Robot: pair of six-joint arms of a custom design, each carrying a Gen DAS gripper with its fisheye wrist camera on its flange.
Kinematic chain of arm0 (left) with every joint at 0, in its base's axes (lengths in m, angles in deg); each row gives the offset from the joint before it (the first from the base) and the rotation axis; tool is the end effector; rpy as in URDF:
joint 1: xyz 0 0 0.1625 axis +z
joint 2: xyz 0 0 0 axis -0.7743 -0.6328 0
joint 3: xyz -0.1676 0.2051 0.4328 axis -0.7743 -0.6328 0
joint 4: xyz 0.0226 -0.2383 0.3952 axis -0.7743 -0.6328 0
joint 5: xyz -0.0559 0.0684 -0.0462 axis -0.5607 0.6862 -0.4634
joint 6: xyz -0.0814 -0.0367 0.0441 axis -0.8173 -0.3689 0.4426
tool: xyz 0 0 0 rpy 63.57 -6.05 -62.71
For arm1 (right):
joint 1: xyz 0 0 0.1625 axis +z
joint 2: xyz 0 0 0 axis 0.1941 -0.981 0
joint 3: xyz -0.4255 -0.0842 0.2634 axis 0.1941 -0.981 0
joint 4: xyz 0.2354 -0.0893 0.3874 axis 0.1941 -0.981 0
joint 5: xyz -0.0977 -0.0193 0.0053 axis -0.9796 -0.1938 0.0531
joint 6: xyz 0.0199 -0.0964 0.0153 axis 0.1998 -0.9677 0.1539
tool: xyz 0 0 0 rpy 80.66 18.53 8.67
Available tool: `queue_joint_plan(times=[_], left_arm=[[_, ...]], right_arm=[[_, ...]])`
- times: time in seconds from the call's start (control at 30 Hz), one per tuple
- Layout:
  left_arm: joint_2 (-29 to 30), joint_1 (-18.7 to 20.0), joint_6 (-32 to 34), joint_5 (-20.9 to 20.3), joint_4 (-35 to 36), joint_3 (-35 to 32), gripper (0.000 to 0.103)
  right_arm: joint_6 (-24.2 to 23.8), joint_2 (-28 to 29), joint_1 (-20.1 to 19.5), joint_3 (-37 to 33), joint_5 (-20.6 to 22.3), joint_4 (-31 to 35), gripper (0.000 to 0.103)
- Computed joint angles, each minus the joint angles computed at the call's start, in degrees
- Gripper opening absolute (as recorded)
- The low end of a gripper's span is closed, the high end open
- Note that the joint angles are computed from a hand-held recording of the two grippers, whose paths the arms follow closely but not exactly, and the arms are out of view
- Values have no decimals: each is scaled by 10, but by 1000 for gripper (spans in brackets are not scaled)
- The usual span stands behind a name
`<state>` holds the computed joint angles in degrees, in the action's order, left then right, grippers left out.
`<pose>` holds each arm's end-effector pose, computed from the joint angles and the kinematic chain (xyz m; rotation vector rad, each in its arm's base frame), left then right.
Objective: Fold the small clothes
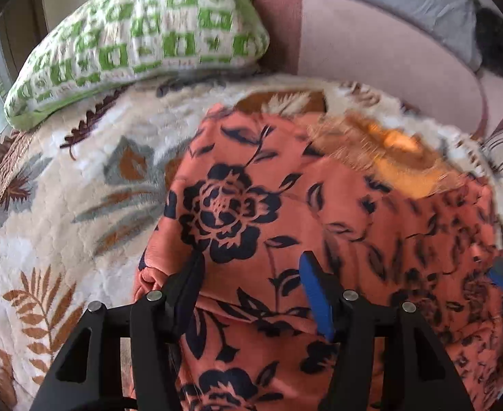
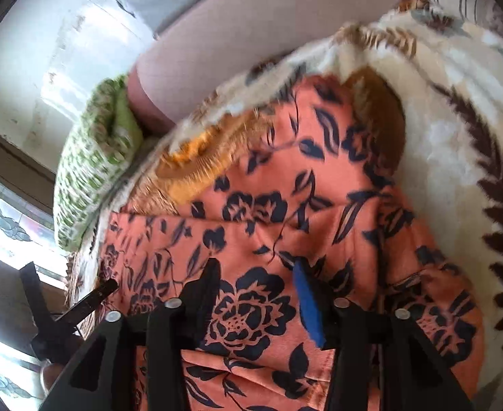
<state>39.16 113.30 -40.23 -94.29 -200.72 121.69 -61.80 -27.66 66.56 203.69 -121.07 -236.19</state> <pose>-0.2640 -0.8913 -0.0438 1.1349 2.4314 -0.2990 -0.0400 -0.6350 0.2729 -0.7924 -2.2669 1.4680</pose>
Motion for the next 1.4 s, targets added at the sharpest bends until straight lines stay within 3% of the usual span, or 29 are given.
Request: queue_joint_plan(times=[0.03,0.07,0.17,0.27,0.4,0.63,0.77,0.97,1.1,1.23,1.37,1.4], left_arm=[[-8,0,-2,-6,-4,9,60],[-17,0,-5,-10,-3,17,61],[-68,7,-6,-34,2,82,61],[-128,12,-4,-41,-10,155,61],[-213,23,1,-56,-23,247,70],[-309,56,-26,-57,40,314,70],[-333,69,-46,-61,64,333,69],[-340,78,-81,-92,103,323,69],[-329,79,-74,-78,90,320,39],[-322,87,-78,-74,93,310,39],[-313,84,-56,-46,69,308,52],[-310,86,-52,-54,68,305,56]], right_arm=[[3,-5,-1,7,-3,10,73],[6,-8,-8,6,6,38,77],[-11,-18,2,26,-7,23,75],[12,-43,7,76,48,-28,75],[15,-72,33,141,37,-83,76],[77,-136,51,264,9,-74,76],[122,-147,28,315,48,-87,76],[165,-145,14,334,78,-77,76],[174,-146,25,330,58,-47,76],[175,-135,38,323,34,-25,76],[177,-120,40,318,22,-23,76],[178,-116,44,315,9,-17,76]])
